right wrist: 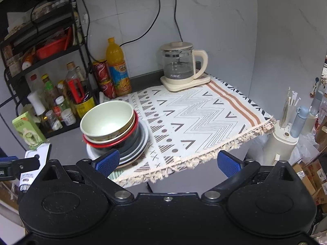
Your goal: Organize plates and bowls
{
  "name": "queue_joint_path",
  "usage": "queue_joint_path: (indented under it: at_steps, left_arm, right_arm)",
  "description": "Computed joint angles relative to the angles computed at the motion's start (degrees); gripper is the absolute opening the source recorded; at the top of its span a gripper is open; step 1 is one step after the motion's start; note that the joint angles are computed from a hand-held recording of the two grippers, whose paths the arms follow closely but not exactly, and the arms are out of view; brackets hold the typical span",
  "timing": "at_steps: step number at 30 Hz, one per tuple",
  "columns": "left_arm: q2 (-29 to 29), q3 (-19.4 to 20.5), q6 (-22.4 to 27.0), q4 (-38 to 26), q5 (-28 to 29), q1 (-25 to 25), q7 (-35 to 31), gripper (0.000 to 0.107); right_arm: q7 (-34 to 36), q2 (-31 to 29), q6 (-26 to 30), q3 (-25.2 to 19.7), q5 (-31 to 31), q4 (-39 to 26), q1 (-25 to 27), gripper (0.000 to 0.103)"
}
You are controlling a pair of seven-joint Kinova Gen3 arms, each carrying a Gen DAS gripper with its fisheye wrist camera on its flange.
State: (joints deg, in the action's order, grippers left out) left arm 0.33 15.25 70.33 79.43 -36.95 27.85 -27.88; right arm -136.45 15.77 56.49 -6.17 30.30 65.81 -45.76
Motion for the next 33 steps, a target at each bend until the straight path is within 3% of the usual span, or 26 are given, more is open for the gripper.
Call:
queue_joint_path:
  at_steps: [13,33]
  left_arm:
    - [-1.57,1.36,0.36,2.92,1.04,-0.34,1.47,0.090]
    - [-1.07,1.09,1.55,2.34,0.51,-0.06,1.53,0.090]
  right_arm:
    - [-0.44,-1.50,0.37,-1.66,-1.10,3.03,-0.58,0.103]
    - [1.10,-0.86,-2.06,-1.47,-2.79,3.23,0.18,0.103]
